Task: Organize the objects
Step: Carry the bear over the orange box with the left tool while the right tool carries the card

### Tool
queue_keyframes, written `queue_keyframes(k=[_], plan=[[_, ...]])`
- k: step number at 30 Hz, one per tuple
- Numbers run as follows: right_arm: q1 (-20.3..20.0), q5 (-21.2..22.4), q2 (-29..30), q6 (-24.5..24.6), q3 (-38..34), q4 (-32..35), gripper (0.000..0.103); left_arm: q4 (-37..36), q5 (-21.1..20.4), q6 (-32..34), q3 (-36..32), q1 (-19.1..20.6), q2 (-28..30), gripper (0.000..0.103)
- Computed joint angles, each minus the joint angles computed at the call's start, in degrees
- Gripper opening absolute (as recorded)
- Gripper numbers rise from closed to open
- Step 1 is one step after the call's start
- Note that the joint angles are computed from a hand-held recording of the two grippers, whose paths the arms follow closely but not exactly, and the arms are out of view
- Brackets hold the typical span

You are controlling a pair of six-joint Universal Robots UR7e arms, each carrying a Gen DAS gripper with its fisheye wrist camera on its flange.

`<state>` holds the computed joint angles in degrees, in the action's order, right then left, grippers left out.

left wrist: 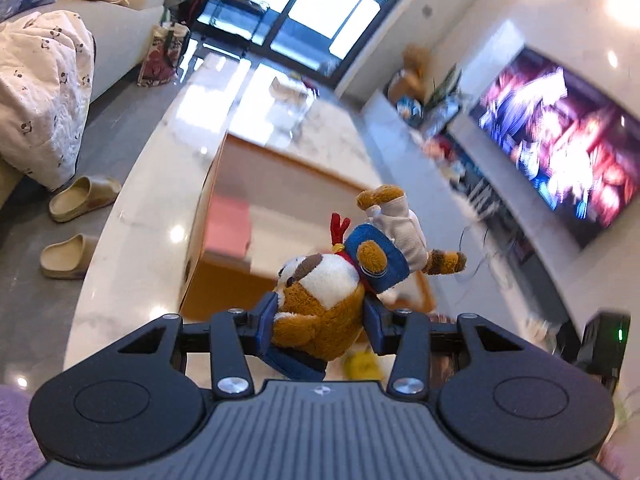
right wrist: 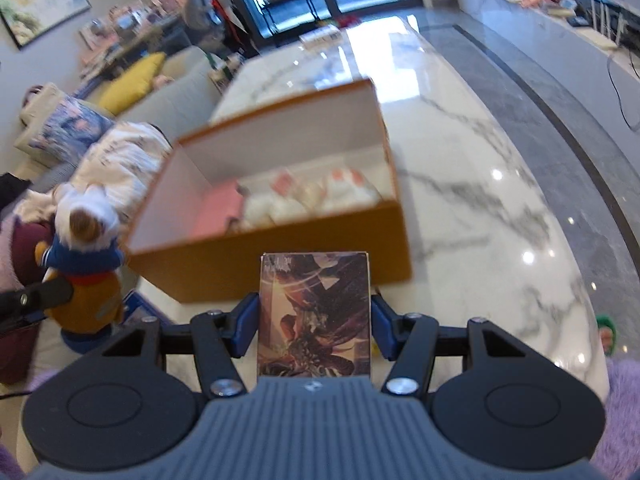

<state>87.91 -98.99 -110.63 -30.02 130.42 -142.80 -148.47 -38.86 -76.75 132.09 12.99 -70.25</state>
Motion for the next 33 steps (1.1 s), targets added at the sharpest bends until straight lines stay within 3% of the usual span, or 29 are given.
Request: queue_keyframes(k=[5,9,12,19,22,24,30,31,33], plan=[[3.6,3.4,3.0,1.2,-4.1,-0.4,0.06,-3.0,4.5,2.3,-3.3,2.7,2.2,0.051],[6.2,4.5,7.5,2.5,-7.4,-2.9,0.06,-8.1,4.6,6.6,-5.9,6.0,4.7,0.051],[7.2,4.5,11.3,3.6,-9.8,-4.1,0.06,-10.8,2.8,9.1,-7.9,9.2,7.0,0.051],[6.8,2.2,18.9,5.2,-13.9,-5.3,0.06,-5.1,-4.5,4.7,-11.3,15.9,10.7,0.052],[6.4,0.9,21.4,6.1,-15.1,-5.3,0.06,-8.8,-7.5,7.4,-11.3,17.7,11.9,0.053],[6.1,0.3,22.7,6.3,-15.5,-5.5,0.06,-6.8,-8.8,7.0,-12.5,18.7,12.7,0.053],[4.8,0.1,24.0,5.9,-15.2,-6.1,0.06,-1.8,-6.2,4.2,-13.6,19.2,13.7,0.051],[4.7,-0.2,24.3,5.7,-15.3,-6.2,0.06,1.0,-5.4,3.3,-14.1,19.0,13.7,0.042],[4.7,-0.3,24.7,5.6,-15.4,-6.1,0.06,7.4,-5.7,2.6,-16.1,19.3,14.3,0.036]])
